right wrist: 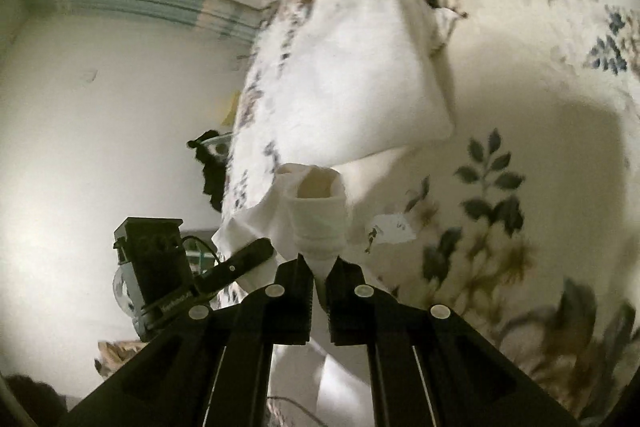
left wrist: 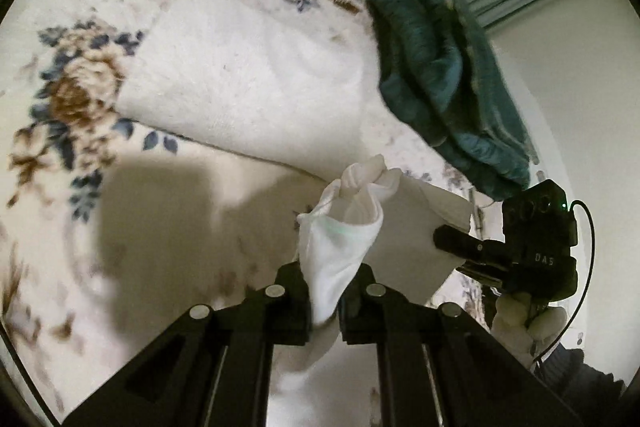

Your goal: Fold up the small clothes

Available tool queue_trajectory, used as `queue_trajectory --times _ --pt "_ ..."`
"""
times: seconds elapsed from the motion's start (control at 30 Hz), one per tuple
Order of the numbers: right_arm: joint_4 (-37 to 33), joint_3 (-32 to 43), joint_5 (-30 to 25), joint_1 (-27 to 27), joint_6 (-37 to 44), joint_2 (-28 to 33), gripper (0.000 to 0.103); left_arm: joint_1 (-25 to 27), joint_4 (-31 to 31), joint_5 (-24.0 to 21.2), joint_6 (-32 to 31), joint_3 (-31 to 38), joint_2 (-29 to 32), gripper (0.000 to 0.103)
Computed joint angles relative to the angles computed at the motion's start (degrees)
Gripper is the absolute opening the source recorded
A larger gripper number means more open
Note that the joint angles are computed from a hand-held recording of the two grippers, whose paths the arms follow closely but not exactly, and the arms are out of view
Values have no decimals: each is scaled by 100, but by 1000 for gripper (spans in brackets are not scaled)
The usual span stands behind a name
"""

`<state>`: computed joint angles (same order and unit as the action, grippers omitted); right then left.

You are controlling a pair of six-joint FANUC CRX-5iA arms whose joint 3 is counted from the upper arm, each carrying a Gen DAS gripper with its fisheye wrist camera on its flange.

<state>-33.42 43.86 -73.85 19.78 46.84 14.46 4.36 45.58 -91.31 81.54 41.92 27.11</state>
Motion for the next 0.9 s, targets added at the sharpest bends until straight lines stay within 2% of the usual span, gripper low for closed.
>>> queue_trajectory --times 0.17,0.27,0.3,0.33,0.37,0.43,0.5,0.53,0.57,0.67,0.77,0.9 --pt "123 -774 -20 352 -21 -969 5 274 15 -81 -265 -1143 -1083 11" --pt "301 -1369 -240 733 -210 -1570 6 475 -169 -294 -354 -1788 -1704 31" --pt "216 -1608 -314 788 -239 -1796 6 556 -231 -351 -373 -2051 -1942 48" --pt "145 -1720 -434 842 -271 -1900 6 713 -317 -521 -376 -2380 -2242 57" --pt "232 -1835 -618 983 -391 -2018 7 811 -339 -617 -385 -2611 -2426 57" --pt "176 -2110 -933 1128 -543 -2233 15 1105 -379 -953 -361 -3100 -2807 57" --pt "65 -2484 -1159 1195 -874 -2526 42 1407 -594 -1384 -264 -3374 -3027 57" --pt "-10 -2626 -1144 1149 -926 -2606 49 1518 -600 -1496 -231 -3463 -3079 57" --pt "-26 -2913 -1060 1127 -1222 -2820 58 1651 -631 -1587 -187 -3550 -3136 57" --pt "27 -3492 -603 1036 -1932 -3186 59 1865 -689 -1577 -27 -3531 -3108 57" --pt "17 -4143 383 1091 -2649 -3513 61 1856 -794 -1223 97 -3336 -2956 57" --pt "86 -4323 918 1472 -3000 -3288 61 1716 -985 -833 117 -3235 -2741 58"
